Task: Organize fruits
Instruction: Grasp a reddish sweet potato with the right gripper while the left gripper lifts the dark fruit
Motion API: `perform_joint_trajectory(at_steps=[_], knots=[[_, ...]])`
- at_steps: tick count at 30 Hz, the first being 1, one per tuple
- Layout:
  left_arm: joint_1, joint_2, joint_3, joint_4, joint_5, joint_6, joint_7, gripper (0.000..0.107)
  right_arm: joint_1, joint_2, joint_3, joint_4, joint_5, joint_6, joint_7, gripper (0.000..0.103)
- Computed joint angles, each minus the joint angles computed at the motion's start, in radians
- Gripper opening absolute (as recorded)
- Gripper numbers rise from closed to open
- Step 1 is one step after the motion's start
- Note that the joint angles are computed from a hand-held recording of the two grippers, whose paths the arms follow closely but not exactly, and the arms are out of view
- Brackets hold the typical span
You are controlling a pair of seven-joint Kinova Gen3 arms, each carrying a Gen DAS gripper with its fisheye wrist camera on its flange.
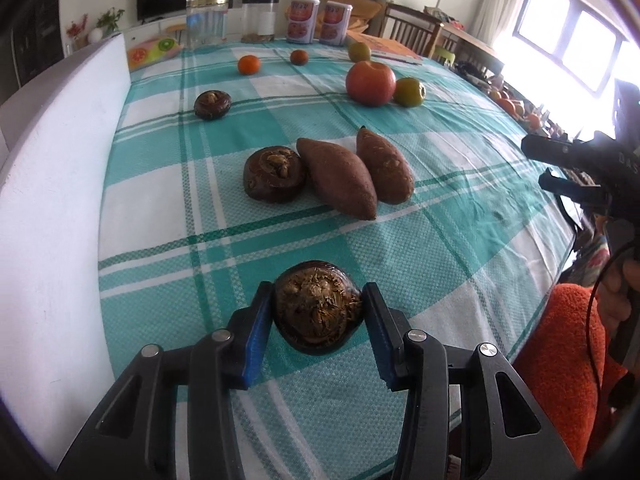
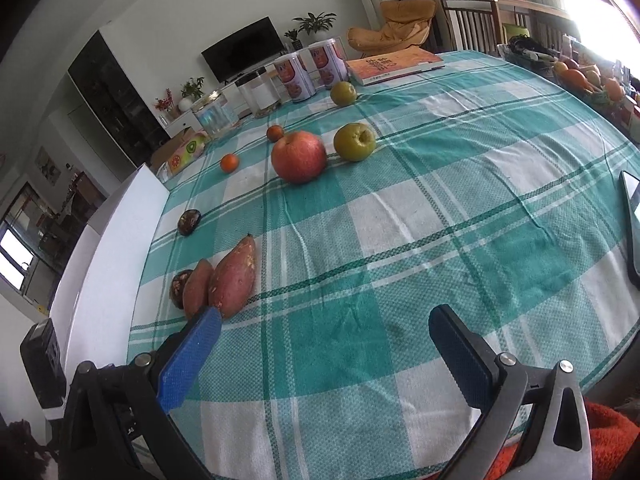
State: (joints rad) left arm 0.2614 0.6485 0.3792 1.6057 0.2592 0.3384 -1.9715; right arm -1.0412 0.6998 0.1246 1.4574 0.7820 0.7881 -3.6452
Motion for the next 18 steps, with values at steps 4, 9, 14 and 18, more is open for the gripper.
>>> perform_joint_trajectory(at_steps=[4, 9, 14, 18], knots=[[-0.042, -0.001, 0.043, 0.017, 0.021, -0.021, -0.027, 0.046, 0.172, -0.015, -0.148, -0.028, -0.005, -0.129, 0.163, 0.066], [-0.060, 0.016, 0.057, 0.006, 0.036, -0.007, -0.043, 0.046, 0.332, 0.101, -0.298, -0.188, -0.115, -0.202, 0.355, 0.063], [-0.084, 0.009, 0.079, 0.022, 0.060, -0.017, -0.072, 0.046, 0.434, 0.208, -0.354, -0.317, -0.316, -0.230, 0.520, 0.050], [-0.080, 0.014, 0.074, 0.016, 0.064, -0.015, -0.079, 0.046, 0.434, 0.259, -0.335, -0.420, -0.454, -0.164, 0.647, 0.050]])
